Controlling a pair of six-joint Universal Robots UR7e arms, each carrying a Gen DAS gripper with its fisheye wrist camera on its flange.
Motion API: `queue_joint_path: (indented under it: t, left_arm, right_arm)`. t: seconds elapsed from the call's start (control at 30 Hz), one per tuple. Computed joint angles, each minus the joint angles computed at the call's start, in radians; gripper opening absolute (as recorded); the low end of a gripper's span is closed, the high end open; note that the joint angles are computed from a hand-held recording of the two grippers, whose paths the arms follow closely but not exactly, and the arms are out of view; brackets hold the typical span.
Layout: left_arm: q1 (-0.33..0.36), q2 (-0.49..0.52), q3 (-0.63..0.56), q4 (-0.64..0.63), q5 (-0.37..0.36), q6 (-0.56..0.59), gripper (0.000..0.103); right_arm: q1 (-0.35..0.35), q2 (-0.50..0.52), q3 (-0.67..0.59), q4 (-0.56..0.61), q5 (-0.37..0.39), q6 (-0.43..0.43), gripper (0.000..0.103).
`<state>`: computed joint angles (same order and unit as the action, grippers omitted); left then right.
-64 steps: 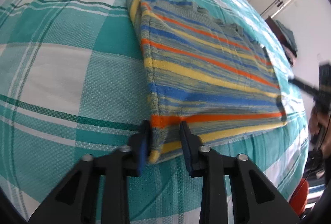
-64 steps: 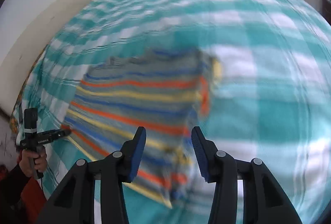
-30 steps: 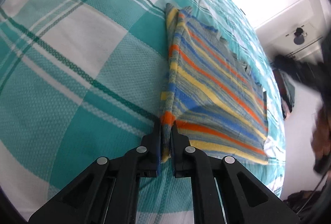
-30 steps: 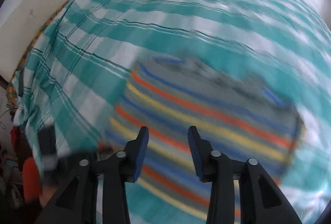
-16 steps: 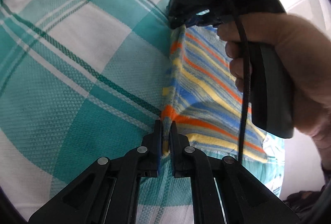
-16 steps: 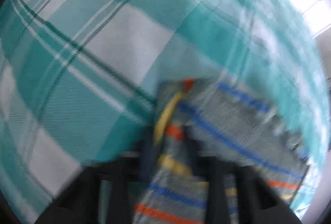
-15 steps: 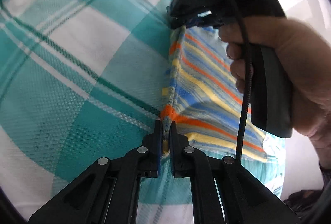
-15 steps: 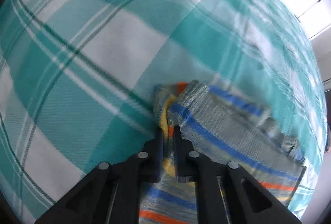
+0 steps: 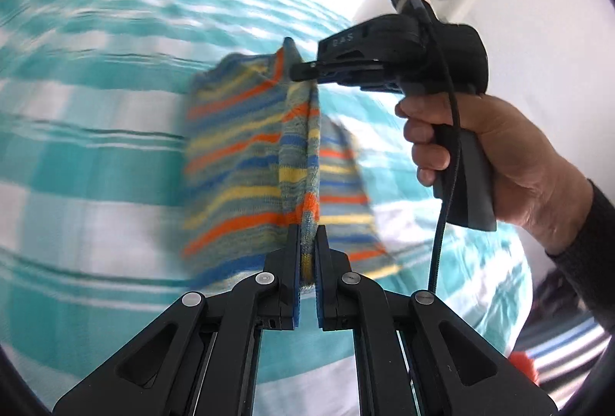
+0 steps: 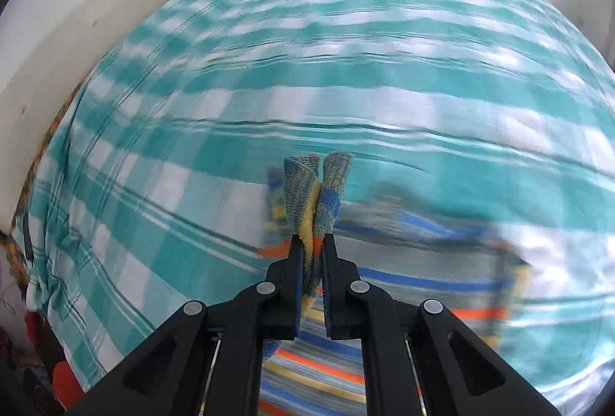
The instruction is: Fold small clothes
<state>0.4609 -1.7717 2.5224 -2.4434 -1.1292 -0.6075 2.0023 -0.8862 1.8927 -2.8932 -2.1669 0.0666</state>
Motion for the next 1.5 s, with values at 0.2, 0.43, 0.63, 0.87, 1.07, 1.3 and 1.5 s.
queue_joint_path:
  t: [0.2, 0.43, 0.63, 0.87, 1.07, 1.3, 1.5]
  left_arm:
    - [-0.002, 0.35, -0.011, -0.158, -0.057, 0.031, 0.003]
    - [-0.055, 0.412, -0.025, -0.182, -0.032, 0.042, 0.003]
    - [-0.068, 0.44, -0.029, -0.135, -0.034, 0.051, 0.026]
    - [-0.112, -0.008, 0.051, 0.104, 0.054, -0.057, 0.079]
    - [-0.001, -0.007, 0.004, 0.313, 0.192, -0.21, 0.07]
    - [-0.019, 0.078, -0.035, 0.425, 0.25, -0.239, 0.07]
    - [0.002, 0.117, -0.043, 0.432, 0.26, -0.223, 0.069]
  right_arm:
    - [-0.201, -0.145, 0.218, -0.187, 0.045, -0.047, 0.008]
    - [-0.279, -0.197, 0.329, -0.377, 0.147, -0.089, 0.007]
    - [-0.323, -0.176, 0.338, -0.359, 0.096, -0.063, 0.005]
    - [-0.24, -0.325, 0.455, -0.362, 0.108, -0.051, 0.046]
    - [-0.13, -0.305, 0.505, -0.186, 0.128, 0.036, 0.046]
    - [-0.115, -0.245, 0.527, -0.236, 0.014, 0.087, 0.005]
    - [-0.137, -0.193, 0.532, -0.302, 0.006, 0.067, 0.006]
